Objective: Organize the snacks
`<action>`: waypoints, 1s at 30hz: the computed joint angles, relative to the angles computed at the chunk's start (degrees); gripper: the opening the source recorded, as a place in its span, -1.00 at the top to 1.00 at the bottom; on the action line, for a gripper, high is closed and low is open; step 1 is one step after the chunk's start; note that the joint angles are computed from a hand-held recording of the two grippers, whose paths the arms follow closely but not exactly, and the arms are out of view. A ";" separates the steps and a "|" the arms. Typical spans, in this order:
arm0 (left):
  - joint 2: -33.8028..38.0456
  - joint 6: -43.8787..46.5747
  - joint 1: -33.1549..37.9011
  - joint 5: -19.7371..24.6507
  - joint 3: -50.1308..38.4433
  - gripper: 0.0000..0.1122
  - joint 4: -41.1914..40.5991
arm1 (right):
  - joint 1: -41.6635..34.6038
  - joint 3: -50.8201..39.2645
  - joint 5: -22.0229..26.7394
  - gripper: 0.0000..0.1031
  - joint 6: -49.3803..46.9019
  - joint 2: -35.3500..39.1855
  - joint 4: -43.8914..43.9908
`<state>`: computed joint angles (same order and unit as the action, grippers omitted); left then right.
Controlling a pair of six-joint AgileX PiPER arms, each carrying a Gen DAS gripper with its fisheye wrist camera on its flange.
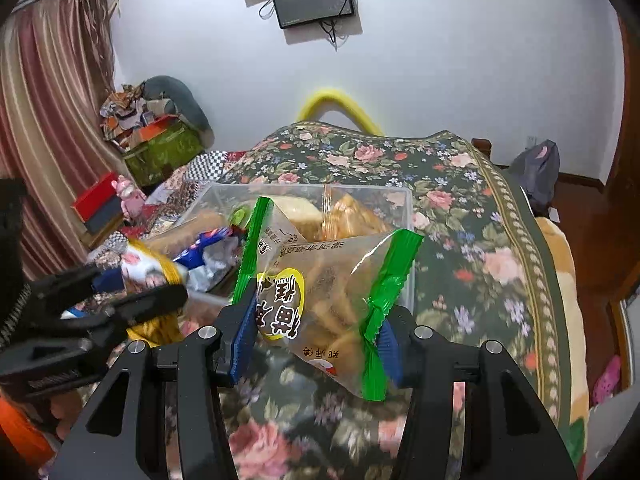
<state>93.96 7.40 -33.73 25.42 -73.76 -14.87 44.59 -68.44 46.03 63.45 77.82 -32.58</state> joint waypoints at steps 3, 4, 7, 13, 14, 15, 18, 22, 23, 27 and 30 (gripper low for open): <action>3.83 -3.49 -0.07 0.56 -5.08 0.16 4.17 | -2.27 -1.39 -1.12 0.06 -2.61 1.80 1.62; 5.42 -4.41 0.20 1.23 -7.08 0.16 4.89 | -3.15 -1.71 -1.71 0.06 -3.62 2.27 2.63; 8.46 -6.27 0.76 2.29 -10.12 0.15 5.94 | -5.86 -1.40 -4.77 0.05 -7.58 2.78 6.96; 11.39 -8.59 0.90 3.54 -12.75 0.07 7.69 | -5.58 -2.60 -3.23 0.04 -9.58 5.40 7.46; 11.49 -8.40 0.87 3.42 -12.68 0.04 7.71 | -5.07 -2.45 -2.89 0.04 -8.81 5.68 6.26; 11.28 -8.19 0.76 3.25 -12.34 0.00 7.64 | -4.70 -2.24 -2.77 0.03 -8.15 5.62 5.39; 9.98 -9.77 -0.02 2.98 -11.04 -0.03 10.03 | -4.44 -2.56 -1.31 -0.01 -7.85 5.03 5.03; 5.97 -9.93 -0.29 2.20 -7.53 -0.06 10.14 | -2.66 -4.39 3.86 -0.19 -6.70 4.24 3.38; 4.50 -10.03 -0.29 2.11 -6.46 -0.06 9.91 | -2.20 -4.44 4.52 -0.21 -6.46 3.38 3.12; -2.51 -13.04 -0.56 0.73 -1.55 -0.06 12.05 | 2.23 -5.94 9.74 -0.33 -2.14 0.16 -1.93; -8.26 -17.50 -1.22 -0.08 1.61 -0.06 16.15 | 7.78 -8.81 15.31 -0.38 1.26 -1.98 -6.99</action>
<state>85.70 -10.10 -34.95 25.35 -72.15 1.28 52.37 -77.26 61.35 64.71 75.84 -39.57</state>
